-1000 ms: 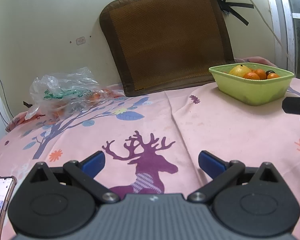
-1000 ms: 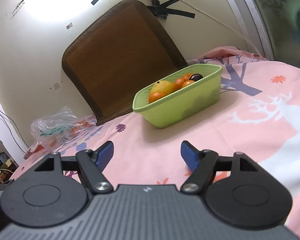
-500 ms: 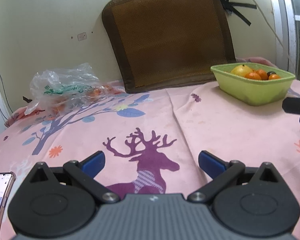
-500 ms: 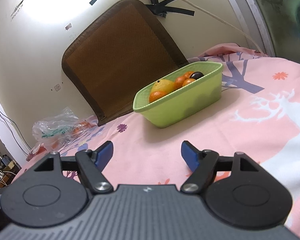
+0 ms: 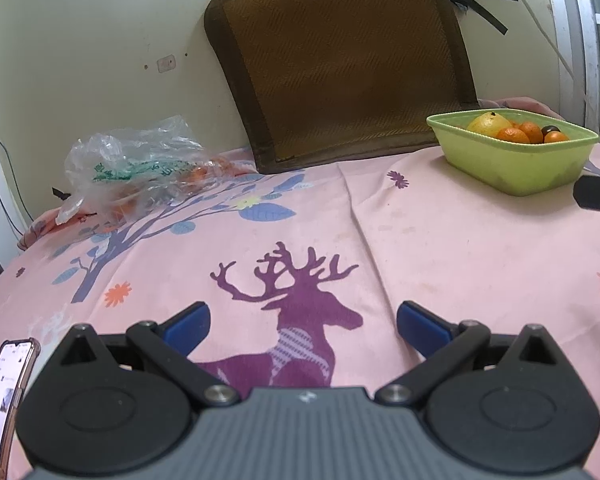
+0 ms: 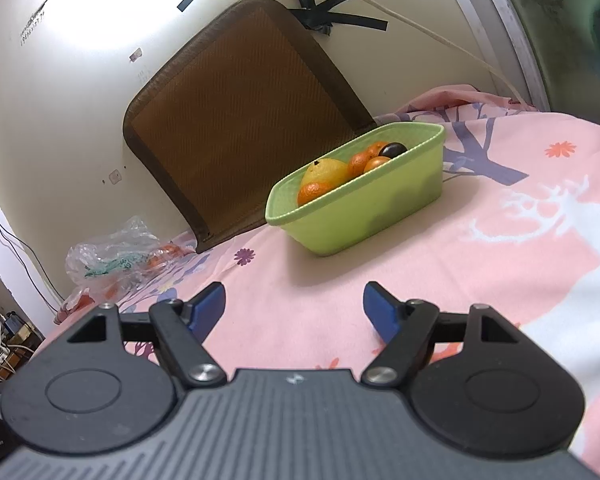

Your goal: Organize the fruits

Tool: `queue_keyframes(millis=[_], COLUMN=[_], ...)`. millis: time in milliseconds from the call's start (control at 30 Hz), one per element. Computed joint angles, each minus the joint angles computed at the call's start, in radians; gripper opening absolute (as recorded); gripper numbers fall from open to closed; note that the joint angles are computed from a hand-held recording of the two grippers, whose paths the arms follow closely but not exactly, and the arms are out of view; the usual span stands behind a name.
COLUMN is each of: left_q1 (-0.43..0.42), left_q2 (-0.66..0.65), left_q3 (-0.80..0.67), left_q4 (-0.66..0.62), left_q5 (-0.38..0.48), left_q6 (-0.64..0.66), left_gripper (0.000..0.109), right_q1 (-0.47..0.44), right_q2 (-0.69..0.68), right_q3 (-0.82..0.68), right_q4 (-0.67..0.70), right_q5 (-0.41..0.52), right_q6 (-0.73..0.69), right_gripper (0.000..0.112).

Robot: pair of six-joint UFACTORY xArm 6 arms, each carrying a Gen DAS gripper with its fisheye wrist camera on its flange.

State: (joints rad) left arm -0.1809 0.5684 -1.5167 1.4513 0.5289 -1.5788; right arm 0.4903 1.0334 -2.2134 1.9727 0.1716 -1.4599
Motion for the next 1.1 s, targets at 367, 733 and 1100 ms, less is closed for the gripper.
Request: queue_keyframes(millis=[367,733,1100], left_q1=[-0.008,0.011,0.005], left_q2=[-0.004,0.095,0.153], left_q3=[0.001,-0.153,-0.231], left_q4=[0.015,-0.277,-0.285], left_q5=[0.023,-0.073,-0.032], left_q6=[-0.016,0.224,0.241], left_gripper=[0.103,0.103,0.103], right_q1=[0.003,0.004,0.007], right_q2=[-0.006,-0.005,0.003], right_q3=[0.001,-0.007,-0.017], right_q4=[0.064,0.123,0.090], right_q5=[-0.013,-0.021,-0.029], right_q6=[-0.052,-0.111,-0.081], right_gripper=[0.080,0.080,0.080])
